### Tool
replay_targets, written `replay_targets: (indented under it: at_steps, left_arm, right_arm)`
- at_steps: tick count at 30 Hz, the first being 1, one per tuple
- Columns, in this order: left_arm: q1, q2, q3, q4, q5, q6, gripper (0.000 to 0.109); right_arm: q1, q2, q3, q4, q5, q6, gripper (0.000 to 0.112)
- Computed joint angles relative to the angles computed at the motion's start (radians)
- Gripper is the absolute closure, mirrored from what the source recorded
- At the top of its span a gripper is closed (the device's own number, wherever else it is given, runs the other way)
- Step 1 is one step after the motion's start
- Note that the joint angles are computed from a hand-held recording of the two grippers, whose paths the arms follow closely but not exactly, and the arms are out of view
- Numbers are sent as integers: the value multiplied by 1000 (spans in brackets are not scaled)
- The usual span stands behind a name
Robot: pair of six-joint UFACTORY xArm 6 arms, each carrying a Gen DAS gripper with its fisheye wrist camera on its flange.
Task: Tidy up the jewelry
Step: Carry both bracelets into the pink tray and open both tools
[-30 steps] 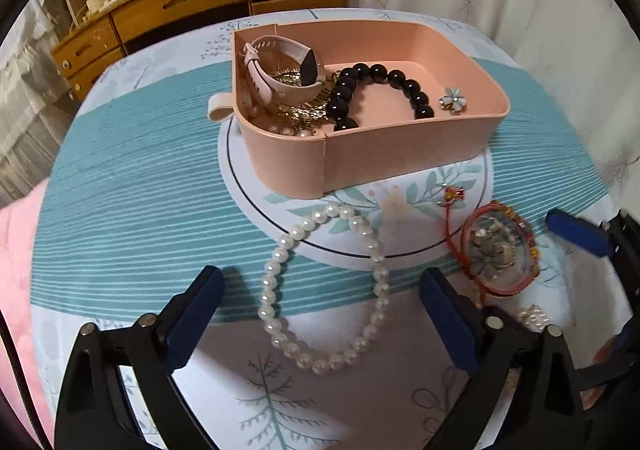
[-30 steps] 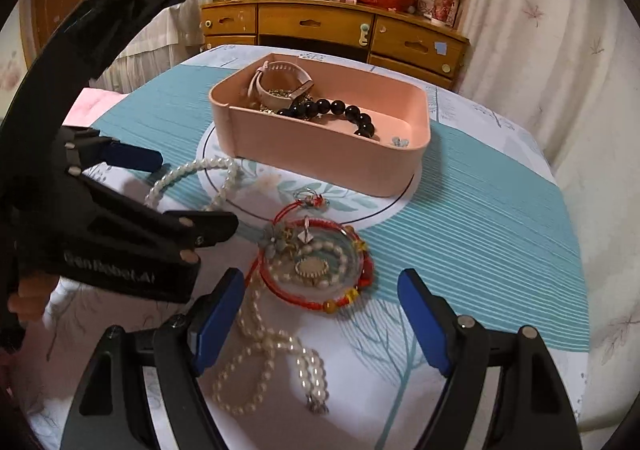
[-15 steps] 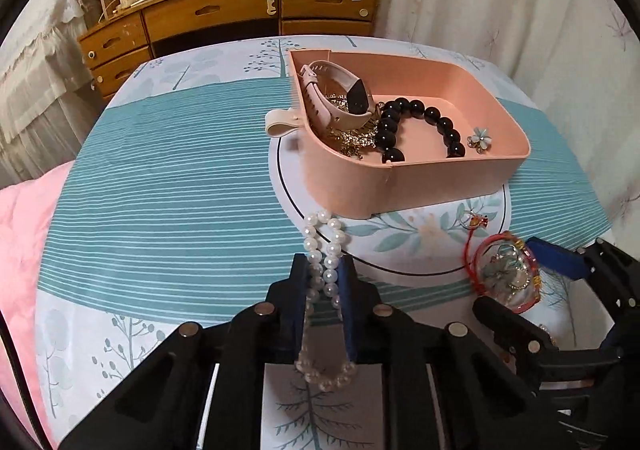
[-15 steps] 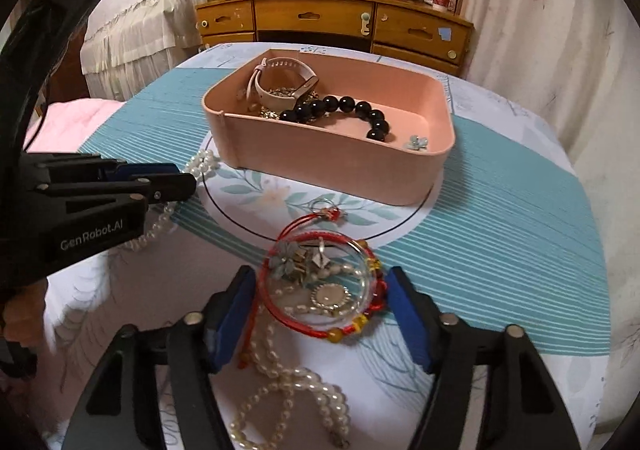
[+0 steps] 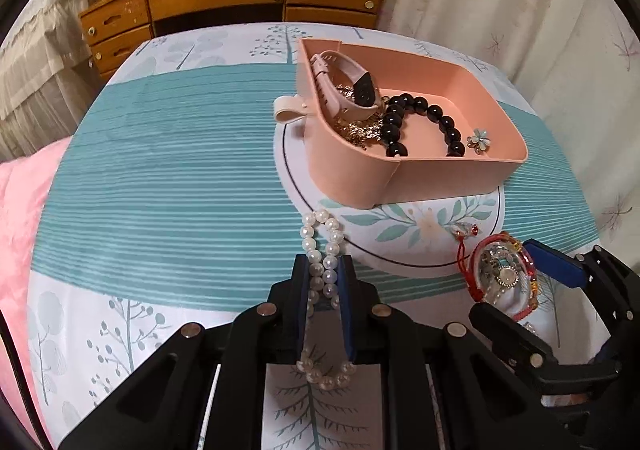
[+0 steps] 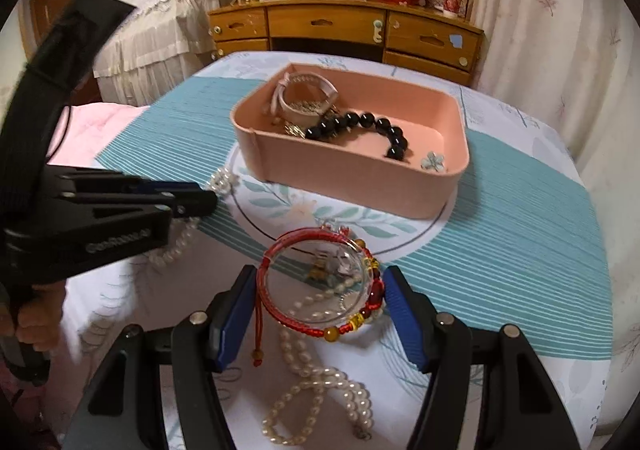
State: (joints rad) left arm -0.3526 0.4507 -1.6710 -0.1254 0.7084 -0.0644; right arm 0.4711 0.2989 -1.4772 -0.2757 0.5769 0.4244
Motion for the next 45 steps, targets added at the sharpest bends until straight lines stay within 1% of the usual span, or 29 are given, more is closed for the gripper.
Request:
replay_targets:
  at_steps: [3, 4, 9, 17, 18, 19, 21, 22, 23, 24, 26, 31, 32, 36, 38, 39, 40, 41, 42, 45]
  left_arm:
    - [7, -10, 4, -38, 17, 10, 99]
    - [9, -23, 15, -38, 8, 10, 108]
    - [19, -58, 34, -89, 3, 43, 108]
    - [30, -99, 50, -98, -6, 53, 108]
    - [32, -97, 44, -110, 6, 67, 108]
    - [37, -89, 30, -138, 31, 96, 107]
    - [44, -76, 16, -175, 63, 133, 100]
    - [46, -71, 12, -175, 75, 136, 94]
    - [45, -63, 8, -152, 85, 123, 89]
    - [44, -58, 6, -138, 88, 114, 88]
    - [45, -43, -3, -127, 95, 107, 88]
    - [50, 4, -49, -111, 145, 83, 88]
    - [49, 1, -39, -111, 129, 88, 88]
    - [43, 10, -51, -83, 131, 94, 88]
    - [33, 16, -58, -44, 127, 98, 88]
    - [28, 19, -63, -22, 130, 93, 88]
    - [23, 23, -72, 3, 137, 84, 92]
    - [16, 27, -79, 57, 142, 57, 99]
    - [13, 29, -82, 77, 144, 43, 100]
    - [14, 25, -76, 83, 141, 38, 101]
  right_arm:
    - [6, -13, 3, 2, -13, -15, 48]
    - [8, -18, 5, -1, -19, -18, 48]
    - [10, -40, 8, -5, -51, -33, 48]
    - [8, -78, 6, -82, -79, 29, 48]
    - [6, -83, 9, -94, -84, 41, 48]
    - [5, -88, 10, -104, -87, 52, 48]
    - [4, -96, 14, -114, -89, 67, 48]
    - [3, -99, 17, -116, -90, 71, 48]
    - [3, -103, 22, -118, -90, 72, 48]
    - [3, -106, 24, -120, -88, 75, 48]
    - [3, -109, 24, -127, -85, 82, 48]
    - [0, -120, 36, -135, -97, 91, 48]
    - [-1, -122, 39, -134, -100, 90, 48]
    - [-8, -121, 41, -136, -103, 99, 48]
    - [-11, -121, 44, -130, -107, 103, 48]
    - [-14, -119, 46, -118, -113, 99, 48]
    - [-17, -119, 47, -110, -116, 98, 48]
    - [-20, -117, 48, -107, -116, 100, 48]
    - [-20, -119, 52, -109, -117, 109, 48]
    - [-28, -120, 58, -97, -125, 117, 48]
